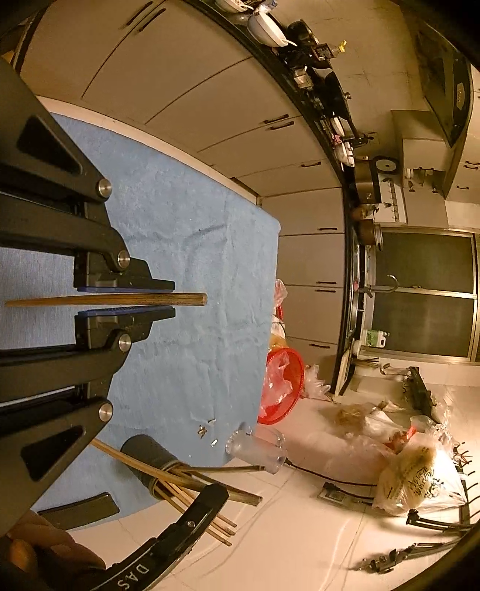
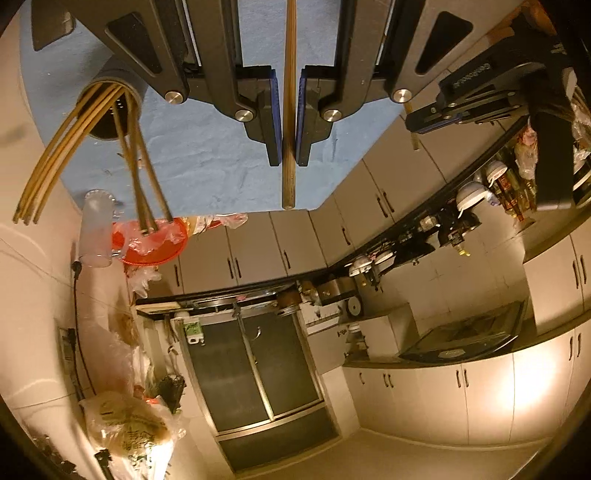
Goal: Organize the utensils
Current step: 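Lift both held chopsticks and carry them over the black cup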
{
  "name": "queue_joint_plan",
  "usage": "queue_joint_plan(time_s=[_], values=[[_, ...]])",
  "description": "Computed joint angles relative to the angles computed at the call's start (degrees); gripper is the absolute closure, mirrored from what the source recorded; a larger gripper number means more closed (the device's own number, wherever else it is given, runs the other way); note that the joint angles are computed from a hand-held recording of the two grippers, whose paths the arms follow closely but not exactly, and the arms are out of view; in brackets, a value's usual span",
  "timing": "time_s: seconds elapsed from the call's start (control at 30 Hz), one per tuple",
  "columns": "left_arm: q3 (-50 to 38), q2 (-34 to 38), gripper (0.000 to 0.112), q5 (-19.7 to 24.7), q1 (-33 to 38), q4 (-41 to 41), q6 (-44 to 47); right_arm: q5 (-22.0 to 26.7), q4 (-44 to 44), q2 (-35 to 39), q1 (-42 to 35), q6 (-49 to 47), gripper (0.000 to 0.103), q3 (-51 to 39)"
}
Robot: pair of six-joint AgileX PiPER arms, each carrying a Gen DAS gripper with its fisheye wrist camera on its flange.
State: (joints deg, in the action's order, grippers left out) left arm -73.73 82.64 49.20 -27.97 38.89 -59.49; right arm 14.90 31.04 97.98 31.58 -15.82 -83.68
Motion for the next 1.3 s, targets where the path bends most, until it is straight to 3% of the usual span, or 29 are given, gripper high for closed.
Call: queue_joint_plan(time_s=[0.8, 1.0, 1.07, 1.3], values=[[-12.71, 3.77, 0.106, 3.51, -3.85, -2.3, 6.34, -8.97, 10.64, -7.28, -5.78, -10.71, 0.095, 7.6], [-20.0, 7.18, 0.106, 4.82, -5.39, -5.44, 10.5, -8.97, 12.4, -8.68, -9.56, -12.73, 0.095, 7.08], [-23.12, 8.63, 0.106, 5.53, -6.35, -6.05, 11.7, -8.71, 8.62, -8.78, -10.87, -9.38, 0.095, 6.14], [-39.23, 15.99, 0.106, 9.48, -9.66, -9.06, 18.03, -7.72, 6.37, -7.77, -15.51, -6.93, 0.095, 2.03]])
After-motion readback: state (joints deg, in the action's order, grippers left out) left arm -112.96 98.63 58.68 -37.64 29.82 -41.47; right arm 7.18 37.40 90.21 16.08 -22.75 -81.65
